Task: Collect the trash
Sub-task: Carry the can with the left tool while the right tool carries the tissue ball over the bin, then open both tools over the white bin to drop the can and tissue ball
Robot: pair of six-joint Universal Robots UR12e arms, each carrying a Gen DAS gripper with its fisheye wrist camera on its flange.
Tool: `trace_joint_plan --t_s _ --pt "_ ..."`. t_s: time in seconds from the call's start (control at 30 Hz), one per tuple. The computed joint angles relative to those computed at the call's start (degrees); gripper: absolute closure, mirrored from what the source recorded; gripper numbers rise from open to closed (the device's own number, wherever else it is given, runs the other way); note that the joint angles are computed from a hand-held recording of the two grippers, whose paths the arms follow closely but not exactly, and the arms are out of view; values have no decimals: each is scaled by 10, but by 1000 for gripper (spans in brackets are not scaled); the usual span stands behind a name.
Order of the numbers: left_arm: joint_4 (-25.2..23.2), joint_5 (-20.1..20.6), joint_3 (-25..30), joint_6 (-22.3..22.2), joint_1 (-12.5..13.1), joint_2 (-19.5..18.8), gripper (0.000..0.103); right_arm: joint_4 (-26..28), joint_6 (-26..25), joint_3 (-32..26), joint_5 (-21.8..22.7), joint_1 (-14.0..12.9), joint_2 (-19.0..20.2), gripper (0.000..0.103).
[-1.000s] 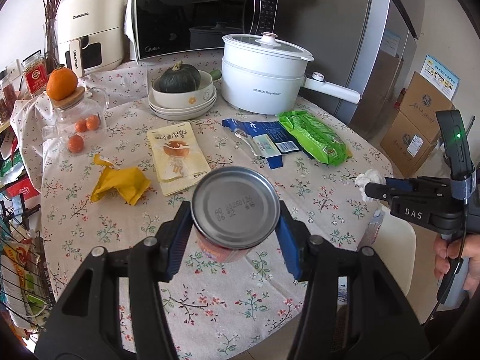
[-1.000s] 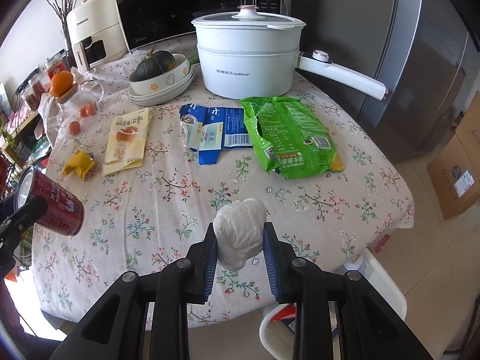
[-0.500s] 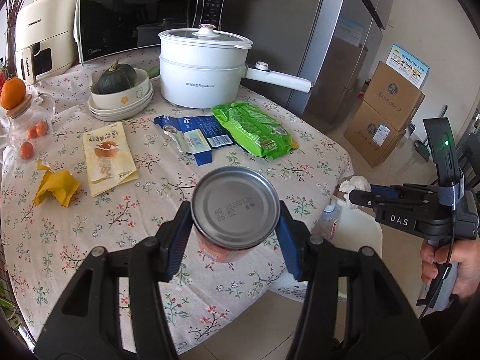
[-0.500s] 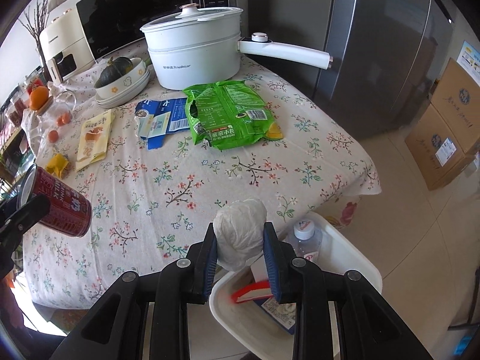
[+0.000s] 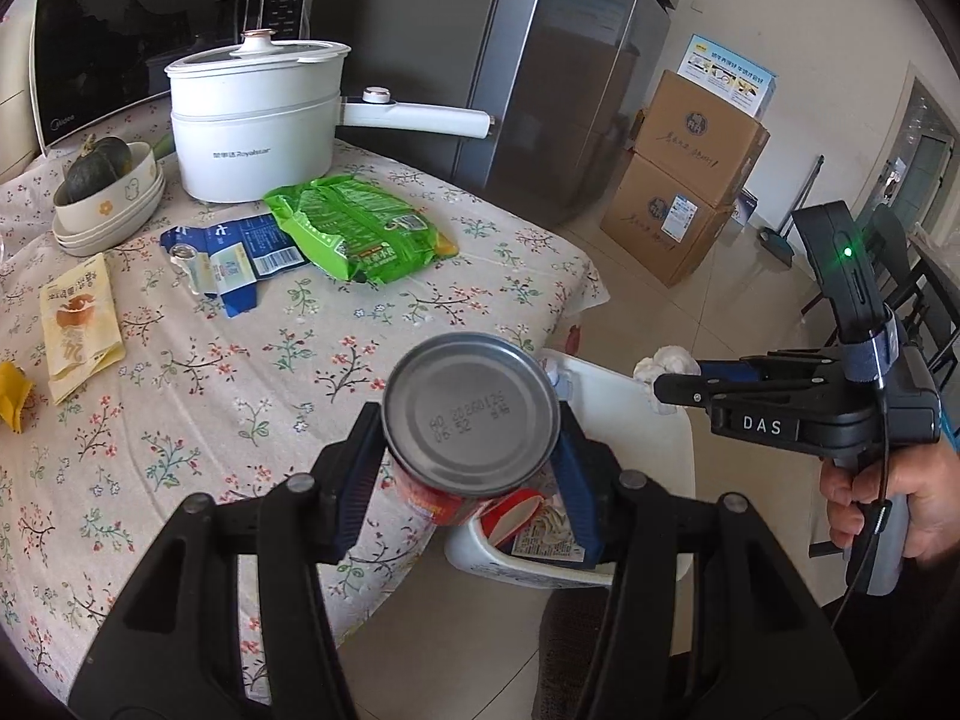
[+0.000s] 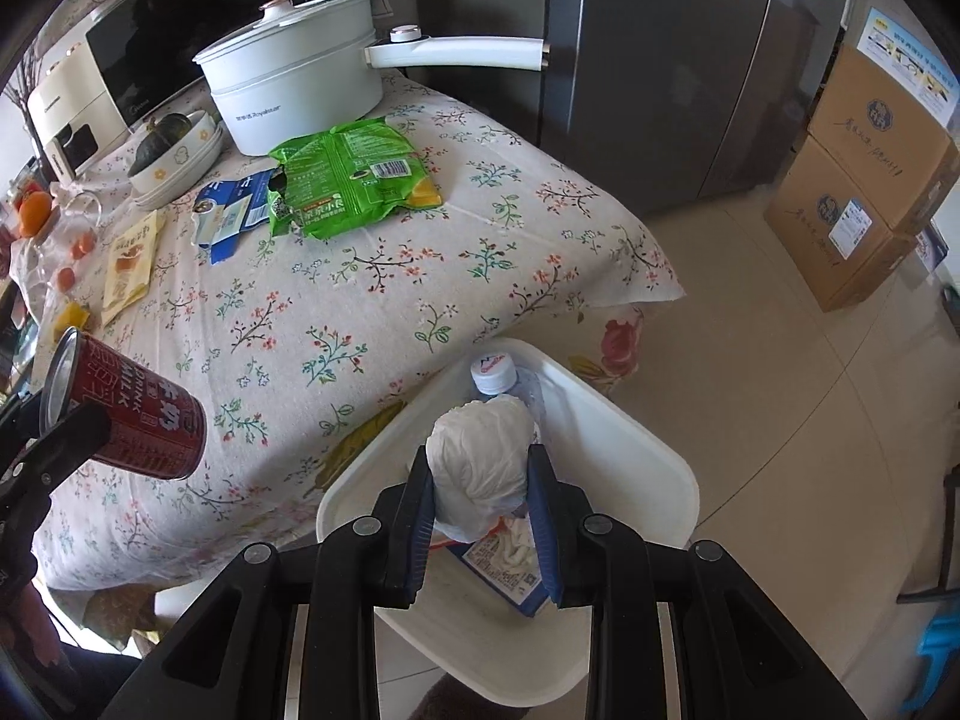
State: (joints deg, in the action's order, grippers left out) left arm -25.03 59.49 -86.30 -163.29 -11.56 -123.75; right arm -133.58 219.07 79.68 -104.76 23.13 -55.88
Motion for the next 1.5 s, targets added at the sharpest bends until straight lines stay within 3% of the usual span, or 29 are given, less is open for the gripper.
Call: trace_joint_plan --t_s 0.17,0.4,0.8,0.83,0.9,0.93,1.4,1.5 --pt "-25 -24 -7 41 -12 -1 47 12 17 29 15 -8 -14 73" --pt "-33 -13 -17 88 -30 -7 47 26 25 52 25 -14 -26 73" --pt "-40 -18 -13 120 -38 -16 46 28 31 70 33 -20 -35 73" --pt "-42 -13 -11 119 -39 -17 46 30 31 70 34 -20 -36 73" --pt "-19 13 -15 105 -42 -15 28 32 32 70 34 -20 -36 73" --pt "-1 21 -19 98 -42 -14 25 32 33 69 34 -20 -35 73" --pt "28 84 -19 62 -32 -10 20 43 25 55 39 -17 -26 72" --pt "29 88 -20 61 -30 -9 20 40 27 54 44 -18 -26 65"
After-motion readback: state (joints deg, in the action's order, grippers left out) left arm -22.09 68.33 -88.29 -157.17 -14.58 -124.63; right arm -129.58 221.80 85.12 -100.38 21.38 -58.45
